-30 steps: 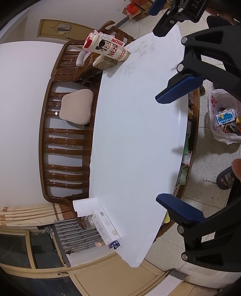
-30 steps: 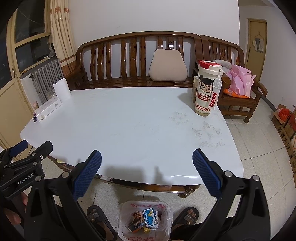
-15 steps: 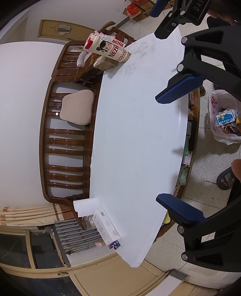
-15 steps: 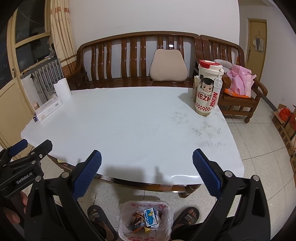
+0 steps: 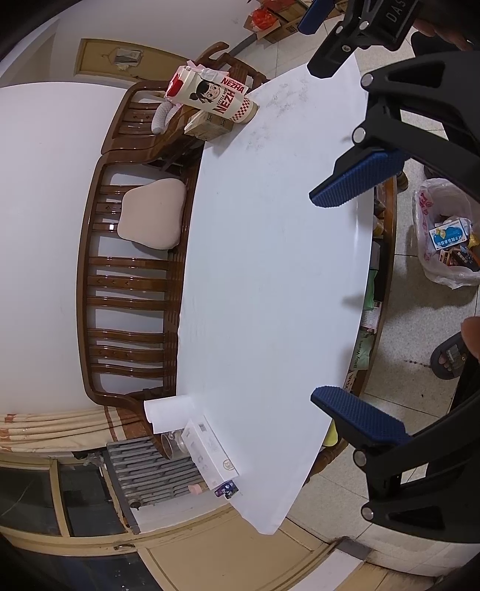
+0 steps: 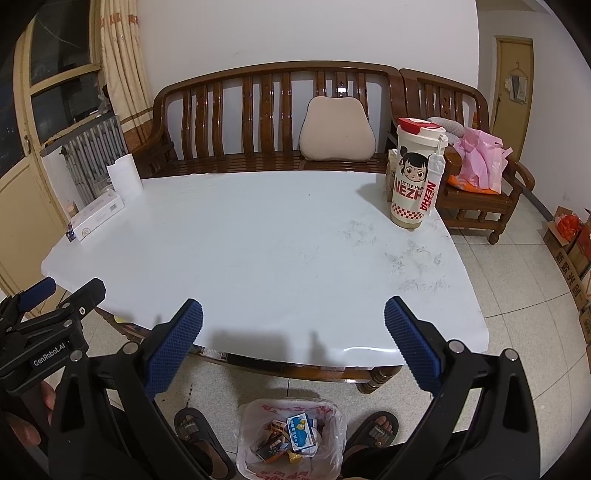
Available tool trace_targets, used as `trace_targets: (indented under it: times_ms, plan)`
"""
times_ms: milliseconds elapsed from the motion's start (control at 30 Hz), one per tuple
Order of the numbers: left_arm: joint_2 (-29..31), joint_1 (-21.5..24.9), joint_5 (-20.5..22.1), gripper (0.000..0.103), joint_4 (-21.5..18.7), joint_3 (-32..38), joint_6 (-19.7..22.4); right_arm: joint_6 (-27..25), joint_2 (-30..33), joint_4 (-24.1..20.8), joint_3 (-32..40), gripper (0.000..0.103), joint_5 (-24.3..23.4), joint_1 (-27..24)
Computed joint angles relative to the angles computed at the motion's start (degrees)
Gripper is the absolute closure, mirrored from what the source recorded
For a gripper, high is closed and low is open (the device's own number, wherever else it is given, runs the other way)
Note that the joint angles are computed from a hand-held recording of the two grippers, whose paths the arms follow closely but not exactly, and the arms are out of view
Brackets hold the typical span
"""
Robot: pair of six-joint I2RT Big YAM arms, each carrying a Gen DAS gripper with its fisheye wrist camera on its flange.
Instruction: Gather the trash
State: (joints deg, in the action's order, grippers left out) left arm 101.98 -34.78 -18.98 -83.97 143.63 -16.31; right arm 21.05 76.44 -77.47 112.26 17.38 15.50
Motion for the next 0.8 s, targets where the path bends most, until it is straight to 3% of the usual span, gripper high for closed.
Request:
trace_targets:
  times_ms: [800]
  plan:
    - [0.28, -0.03, -0.27, 0.008, 0.11, -0.02, -0.18, 0.08, 0.41, 0.26, -0.11, 0.007, 0.20, 0.24]
